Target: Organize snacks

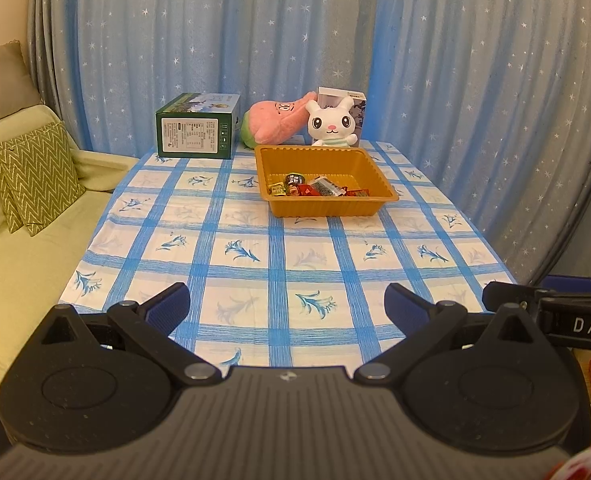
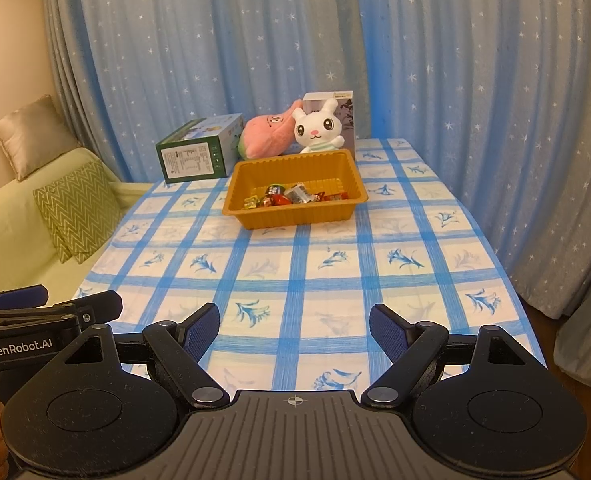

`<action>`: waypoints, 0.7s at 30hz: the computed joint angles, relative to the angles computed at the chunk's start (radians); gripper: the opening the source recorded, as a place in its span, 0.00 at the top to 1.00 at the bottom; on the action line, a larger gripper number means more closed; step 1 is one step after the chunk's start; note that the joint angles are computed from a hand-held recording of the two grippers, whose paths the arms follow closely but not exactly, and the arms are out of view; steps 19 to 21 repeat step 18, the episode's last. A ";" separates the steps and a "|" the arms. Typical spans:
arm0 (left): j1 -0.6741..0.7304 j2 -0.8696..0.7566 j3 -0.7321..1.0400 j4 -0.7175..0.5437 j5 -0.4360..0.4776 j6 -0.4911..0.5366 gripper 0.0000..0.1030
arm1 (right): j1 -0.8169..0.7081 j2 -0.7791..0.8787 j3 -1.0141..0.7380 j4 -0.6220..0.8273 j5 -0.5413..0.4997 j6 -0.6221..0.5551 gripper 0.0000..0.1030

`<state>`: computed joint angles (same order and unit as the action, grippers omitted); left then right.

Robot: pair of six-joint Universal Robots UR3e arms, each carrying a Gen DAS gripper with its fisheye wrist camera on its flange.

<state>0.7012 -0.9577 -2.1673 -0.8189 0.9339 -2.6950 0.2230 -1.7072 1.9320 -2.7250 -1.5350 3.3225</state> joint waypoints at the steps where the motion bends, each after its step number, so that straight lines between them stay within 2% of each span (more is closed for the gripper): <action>1: -0.002 0.000 0.000 0.001 0.001 0.000 0.00 | 0.000 0.000 0.000 0.000 0.000 0.000 0.20; 12: 0.000 0.001 -0.002 0.002 -0.002 0.000 0.00 | 0.000 0.000 0.000 0.000 0.001 0.000 0.20; 21: -0.009 0.009 -0.036 0.057 0.001 -0.028 0.00 | -0.002 -0.001 0.000 0.000 0.002 0.000 0.20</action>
